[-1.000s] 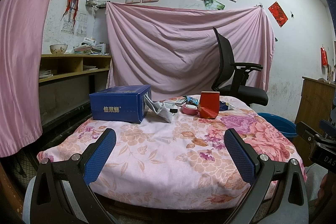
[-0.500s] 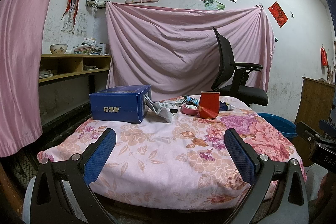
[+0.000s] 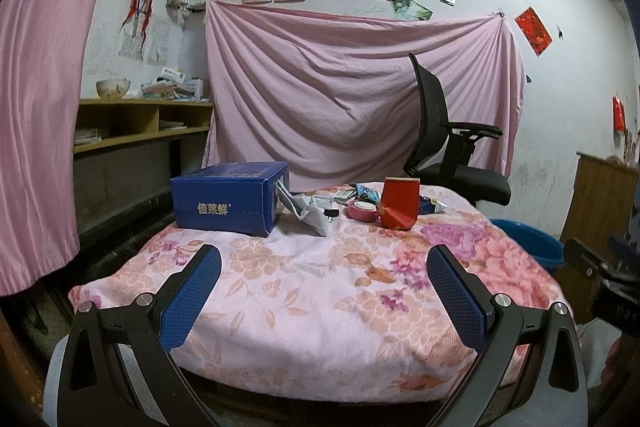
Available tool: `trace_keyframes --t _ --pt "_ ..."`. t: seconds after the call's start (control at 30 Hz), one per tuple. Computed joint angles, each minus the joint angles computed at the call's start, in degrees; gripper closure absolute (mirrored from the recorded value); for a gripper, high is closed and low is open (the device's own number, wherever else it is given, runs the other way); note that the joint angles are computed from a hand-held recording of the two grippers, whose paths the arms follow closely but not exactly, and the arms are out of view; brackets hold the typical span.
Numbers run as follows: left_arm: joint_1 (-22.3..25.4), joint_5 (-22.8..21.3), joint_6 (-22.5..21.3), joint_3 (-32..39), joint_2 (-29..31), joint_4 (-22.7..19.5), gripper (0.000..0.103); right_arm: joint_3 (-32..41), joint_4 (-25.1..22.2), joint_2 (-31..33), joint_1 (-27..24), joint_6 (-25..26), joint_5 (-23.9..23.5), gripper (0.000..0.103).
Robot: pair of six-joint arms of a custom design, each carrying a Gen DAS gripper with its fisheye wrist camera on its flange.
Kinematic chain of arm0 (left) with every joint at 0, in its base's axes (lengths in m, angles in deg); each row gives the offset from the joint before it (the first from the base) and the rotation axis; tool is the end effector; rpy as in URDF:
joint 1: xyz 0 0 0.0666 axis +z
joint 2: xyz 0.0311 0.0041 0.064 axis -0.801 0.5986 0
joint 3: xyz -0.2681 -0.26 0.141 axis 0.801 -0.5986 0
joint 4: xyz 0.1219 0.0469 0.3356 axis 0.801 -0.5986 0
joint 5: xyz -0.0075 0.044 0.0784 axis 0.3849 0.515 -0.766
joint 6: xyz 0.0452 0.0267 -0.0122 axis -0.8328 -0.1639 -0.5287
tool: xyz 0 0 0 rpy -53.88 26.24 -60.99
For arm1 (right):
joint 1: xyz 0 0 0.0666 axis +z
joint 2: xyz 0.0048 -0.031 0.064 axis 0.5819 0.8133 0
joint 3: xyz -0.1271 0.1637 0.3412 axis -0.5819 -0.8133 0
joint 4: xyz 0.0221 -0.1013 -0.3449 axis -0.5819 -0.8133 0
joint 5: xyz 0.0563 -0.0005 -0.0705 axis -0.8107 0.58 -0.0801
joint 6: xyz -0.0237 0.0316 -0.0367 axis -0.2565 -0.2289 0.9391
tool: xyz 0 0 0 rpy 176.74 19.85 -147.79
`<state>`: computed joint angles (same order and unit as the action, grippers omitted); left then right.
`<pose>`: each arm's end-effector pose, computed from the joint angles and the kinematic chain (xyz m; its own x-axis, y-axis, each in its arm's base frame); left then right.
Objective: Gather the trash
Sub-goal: 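Grasp the grey tissue with the left gripper while the right grasps the red cup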
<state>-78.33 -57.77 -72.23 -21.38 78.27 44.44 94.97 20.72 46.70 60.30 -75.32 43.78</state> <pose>0.4586 -0.2001 0.3269 -0.2422 -0.0962 -0.9654 -0.0024 0.9951 -0.0986 0.5011 0.2141 0.3067 -0.2577 0.0168 -0.9661 0.0104 0.9998 0.0146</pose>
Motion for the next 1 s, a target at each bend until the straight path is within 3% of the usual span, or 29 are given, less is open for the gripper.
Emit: trace_keyframes --t 0.17,0.3,0.47,0.53,0.63,0.73,0.8,1.0 --pt "1.5 0.7 0.1 3.7 -0.8 -3.4 0.002 2.6 -0.2 0.2 -0.6 2.3 -3.2 0.0" --pt "3.8 1.8 -0.7 8.4 1.9 -5.0 0.002 7.9 -0.2 2.6 -1.6 5.7 -6.3 0.0" --pt "7.0 5.2 2.9 15.4 6.6 -10.6 0.002 18.6 -5.5 8.5 -2.8 6.1 -11.4 0.0" --pt "7.7 5.7 3.8 19.2 9.2 -15.0 0.003 22.3 -8.1 10.8 -3.1 5.8 -12.9 0.0" --pt "8.0 6.6 4.4 24.0 12.9 -20.5 0.004 29.3 -14.0 15.1 -3.7 5.4 -15.2 0.0" --pt "8.4 8.5 4.1 27.6 16.0 -23.5 0.016 36.9 -21.7 19.5 -4.4 4.9 -18.0 0.0" --pt "8.7 10.2 3.7 30.9 18.3 -26.7 0.032 42.8 -27.8 22.7 -4.8 5.0 -20.4 0.0" --pt "10.0 14.3 5.8 39.5 23.8 -34.0 0.048 63.5 -47.4 33.9 -5.0 6.6 -24.0 0.0"
